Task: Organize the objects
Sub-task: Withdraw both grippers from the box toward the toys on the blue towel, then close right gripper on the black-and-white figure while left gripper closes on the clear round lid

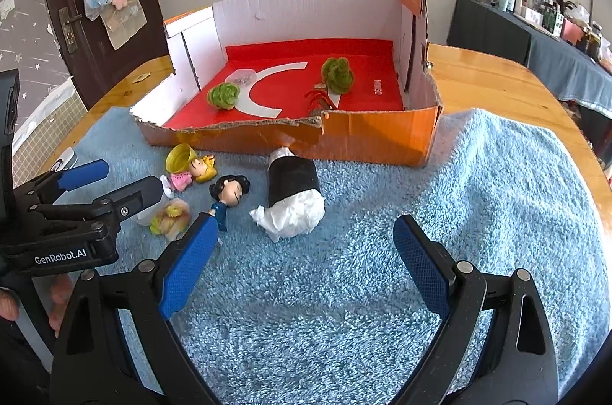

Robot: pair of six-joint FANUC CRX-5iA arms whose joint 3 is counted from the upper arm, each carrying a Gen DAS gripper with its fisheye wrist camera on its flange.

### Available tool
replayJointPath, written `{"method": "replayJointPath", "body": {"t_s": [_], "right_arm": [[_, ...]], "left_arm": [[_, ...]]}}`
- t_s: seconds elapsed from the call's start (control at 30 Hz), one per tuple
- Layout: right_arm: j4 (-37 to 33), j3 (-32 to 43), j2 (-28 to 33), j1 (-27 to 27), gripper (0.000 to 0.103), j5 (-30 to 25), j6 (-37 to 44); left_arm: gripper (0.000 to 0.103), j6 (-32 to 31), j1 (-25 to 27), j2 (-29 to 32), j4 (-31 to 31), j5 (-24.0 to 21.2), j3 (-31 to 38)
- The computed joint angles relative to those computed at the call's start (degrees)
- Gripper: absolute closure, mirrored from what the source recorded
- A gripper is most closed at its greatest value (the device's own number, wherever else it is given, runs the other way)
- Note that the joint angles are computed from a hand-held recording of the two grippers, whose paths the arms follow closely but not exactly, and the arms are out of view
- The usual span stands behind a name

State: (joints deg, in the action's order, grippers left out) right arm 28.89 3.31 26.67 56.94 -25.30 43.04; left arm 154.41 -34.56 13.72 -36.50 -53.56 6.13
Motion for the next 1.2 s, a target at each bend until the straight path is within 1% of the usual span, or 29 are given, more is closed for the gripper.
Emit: {"method": "replayJointPath", "body": {"t_s": [0.07, 0.17, 0.23, 0.3, 0.37, 0.4, 0.5, 0.7, 0.87, 1.03, 1.1, 1.2], "right_arm": [[0.6, -0.3, -0.1, 0.1, 0.009, 0.2, -0.5], [1.9, -0.9, -0.3, 0.2, 0.01, 0.7, -1.5], [2.8, -1.3, -0.4, 0.2, 0.013, 1.2, -2.3], [3.5, -1.7, -0.6, 0.1, 0.021, 1.6, -3.2], [4.0, -1.9, -0.7, -0.1, 0.026, 1.9, -3.8], [3.9, -1.9, -0.6, -0.1, 0.032, 1.9, -3.9], [2.9, -1.3, -0.4, -0.2, 0.041, 1.6, -3.1], [0.8, 0.2, 0.5, -0.3, 0.046, 0.7, -0.5], [-0.9, 1.9, 1.5, -0.4, 0.047, -0.1, 1.6], [-2.8, 4.2, 2.9, -0.4, 0.048, -1.2, 4.1], [-4.1, 5.4, 3.5, -0.5, 0.051, -1.9, 5.4], [-6.0, 7.3, 4.4, -0.5, 0.053, -3.2, 7.4]], "left_arm": [[0.003, -0.2, 0.1, -0.1, 0.2, 0.3, -0.3], [0.007, -0.5, 0.1, -0.3, 0.6, 0.6, -0.7], [0.011, -0.9, 0.3, -0.5, 1.1, 1.0, -1.0], [0.015, -1.4, 0.5, -0.6, 1.7, 1.4, -1.3], [0.018, -1.7, 0.6, -0.7, 2.0, 1.6, -1.5], [0.019, -1.8, 0.6, -0.8, 2.2, 1.8, -1.6], [0.024, -2.4, 0.9, -0.9, 2.8, 2.4, -2.0], [0.028, -3.6, 0.9, -0.5, 3.5, 2.8, -2.0], [0.028, -3.3, 0.8, -0.5, 3.5, 2.8, -2.1], [0.028, -3.2, 1.4, -1.0, 4.3, 4.0, -3.0], [0.028, -3.2, 1.6, -1.0, 4.4, 4.1, -3.2], [0.028, -3.0, 1.6, -1.1, 4.3, 4.2, -3.4]]}}
